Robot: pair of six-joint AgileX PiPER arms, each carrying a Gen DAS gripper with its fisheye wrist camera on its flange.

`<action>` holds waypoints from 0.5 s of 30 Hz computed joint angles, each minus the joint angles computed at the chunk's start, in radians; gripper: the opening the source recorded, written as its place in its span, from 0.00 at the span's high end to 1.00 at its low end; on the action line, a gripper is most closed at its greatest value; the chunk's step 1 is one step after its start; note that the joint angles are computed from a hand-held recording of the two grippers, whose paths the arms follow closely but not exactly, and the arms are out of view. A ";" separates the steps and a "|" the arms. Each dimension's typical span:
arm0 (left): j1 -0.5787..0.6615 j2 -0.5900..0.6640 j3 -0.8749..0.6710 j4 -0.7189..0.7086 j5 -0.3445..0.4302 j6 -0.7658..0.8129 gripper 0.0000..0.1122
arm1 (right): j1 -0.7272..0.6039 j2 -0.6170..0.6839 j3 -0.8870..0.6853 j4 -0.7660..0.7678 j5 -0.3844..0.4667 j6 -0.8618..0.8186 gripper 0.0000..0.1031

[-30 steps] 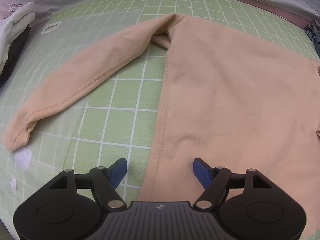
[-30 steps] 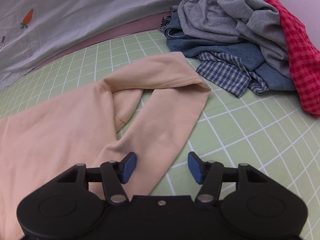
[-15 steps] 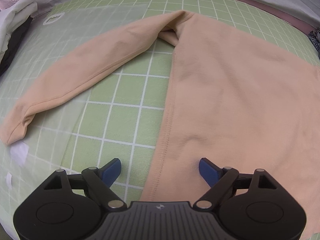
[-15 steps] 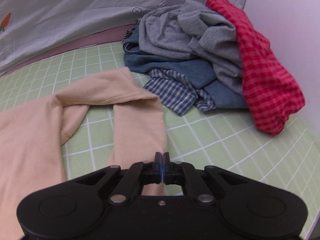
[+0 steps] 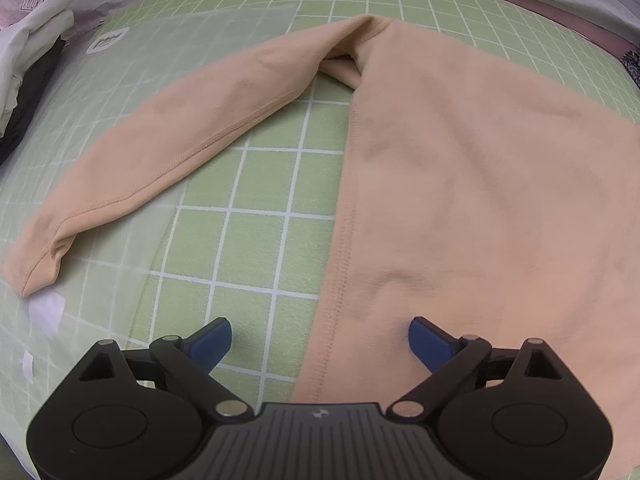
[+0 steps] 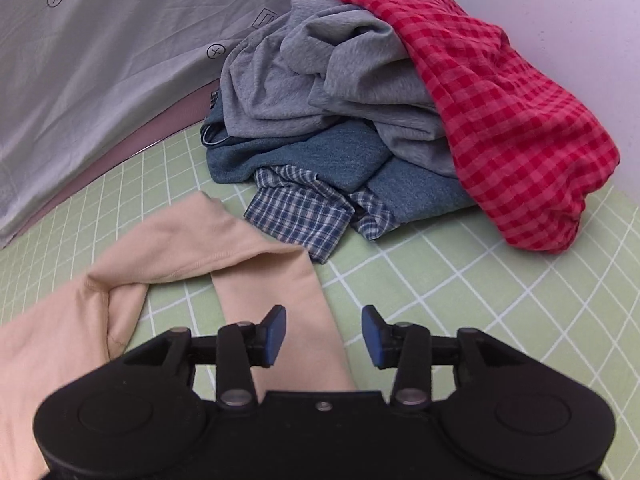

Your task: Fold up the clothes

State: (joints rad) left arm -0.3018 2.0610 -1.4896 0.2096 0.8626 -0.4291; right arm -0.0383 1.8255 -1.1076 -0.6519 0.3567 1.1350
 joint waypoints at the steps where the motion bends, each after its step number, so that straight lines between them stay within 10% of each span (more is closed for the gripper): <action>1: -0.002 0.001 -0.001 0.003 0.003 -0.004 0.14 | -0.009 0.018 -0.018 0.045 -0.005 -0.057 0.58; 8: -0.007 0.014 -0.016 0.019 0.016 -0.024 0.12 | -0.046 0.110 -0.110 0.270 -0.032 -0.372 0.70; 15: -0.014 0.013 -0.016 0.032 0.024 -0.026 0.11 | -0.033 0.136 -0.153 0.178 0.013 -0.390 0.99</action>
State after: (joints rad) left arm -0.3163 2.0738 -1.5053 0.2411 0.8868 -0.4550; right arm -0.0712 1.9613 -1.2604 -0.4740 0.3694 0.7451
